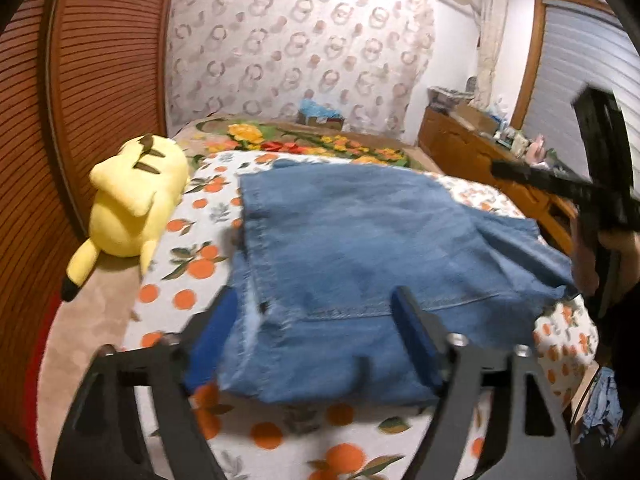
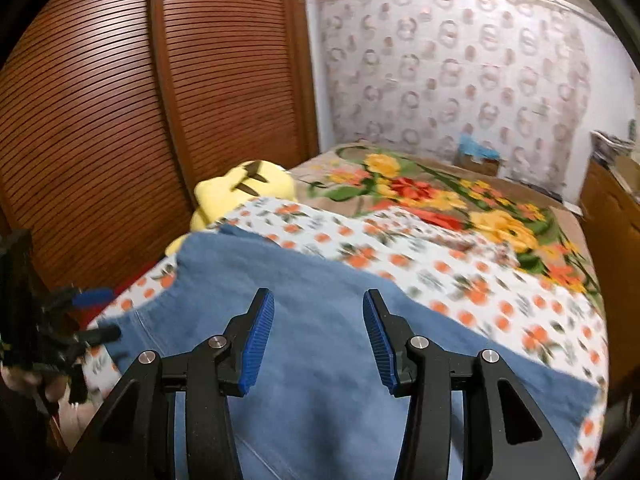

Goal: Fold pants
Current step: 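Open both tools and release the folded leg, then move the right tool to the jeans hem and grasp it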

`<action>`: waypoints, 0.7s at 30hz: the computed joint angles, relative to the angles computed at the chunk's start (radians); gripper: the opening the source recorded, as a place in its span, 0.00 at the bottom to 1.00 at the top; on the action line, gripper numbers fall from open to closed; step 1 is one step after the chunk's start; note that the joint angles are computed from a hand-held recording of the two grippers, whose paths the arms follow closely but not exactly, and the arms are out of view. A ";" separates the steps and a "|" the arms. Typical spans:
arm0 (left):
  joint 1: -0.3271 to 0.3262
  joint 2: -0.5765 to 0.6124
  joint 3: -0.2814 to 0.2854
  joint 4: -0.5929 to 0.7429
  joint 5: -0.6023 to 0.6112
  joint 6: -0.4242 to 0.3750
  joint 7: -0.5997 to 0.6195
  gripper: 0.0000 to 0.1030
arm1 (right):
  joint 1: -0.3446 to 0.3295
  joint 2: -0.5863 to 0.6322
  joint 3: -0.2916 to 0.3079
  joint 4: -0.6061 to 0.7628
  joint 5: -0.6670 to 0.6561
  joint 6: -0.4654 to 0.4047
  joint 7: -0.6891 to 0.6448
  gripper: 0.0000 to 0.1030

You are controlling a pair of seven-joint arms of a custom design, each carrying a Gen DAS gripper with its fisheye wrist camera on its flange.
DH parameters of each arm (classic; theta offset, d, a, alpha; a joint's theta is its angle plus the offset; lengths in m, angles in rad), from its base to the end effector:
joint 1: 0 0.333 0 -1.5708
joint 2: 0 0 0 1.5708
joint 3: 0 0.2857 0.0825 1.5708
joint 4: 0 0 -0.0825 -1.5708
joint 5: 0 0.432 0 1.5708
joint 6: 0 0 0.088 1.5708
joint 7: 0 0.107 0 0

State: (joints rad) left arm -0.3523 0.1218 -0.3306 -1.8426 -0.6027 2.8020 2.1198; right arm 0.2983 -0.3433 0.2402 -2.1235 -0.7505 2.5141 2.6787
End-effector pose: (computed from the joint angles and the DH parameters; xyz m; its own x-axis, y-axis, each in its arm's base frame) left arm 0.5507 -0.4025 0.5064 -0.7160 -0.6754 0.1767 -0.5214 0.3491 -0.7786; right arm 0.4714 0.3037 0.5916 -0.0718 -0.9966 -0.0399 -0.5573 0.0733 -0.8271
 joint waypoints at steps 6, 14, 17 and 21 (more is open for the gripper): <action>-0.024 0.014 -0.013 0.013 0.025 0.028 -0.008 0.80 | 0.032 -0.174 0.049 -0.128 0.046 -0.146 0.058 0.47; -0.061 0.039 -0.024 0.036 0.122 0.020 -0.045 0.80 | 0.047 -0.344 0.079 -0.229 0.105 -0.339 0.101 0.47; -0.073 0.051 -0.030 0.051 0.146 0.016 -0.047 0.80 | 0.042 -0.391 0.069 -0.261 0.130 -0.391 0.121 0.47; -0.097 0.069 -0.032 0.070 0.204 0.021 -0.062 0.80 | 0.041 -0.431 0.056 -0.294 0.171 -0.447 0.142 0.47</action>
State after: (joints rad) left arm -0.4489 0.1904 -0.3628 -1.7728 -0.3992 2.8230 2.0573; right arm 0.3395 -0.7747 0.2964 -2.4179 -0.5795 2.0668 2.8203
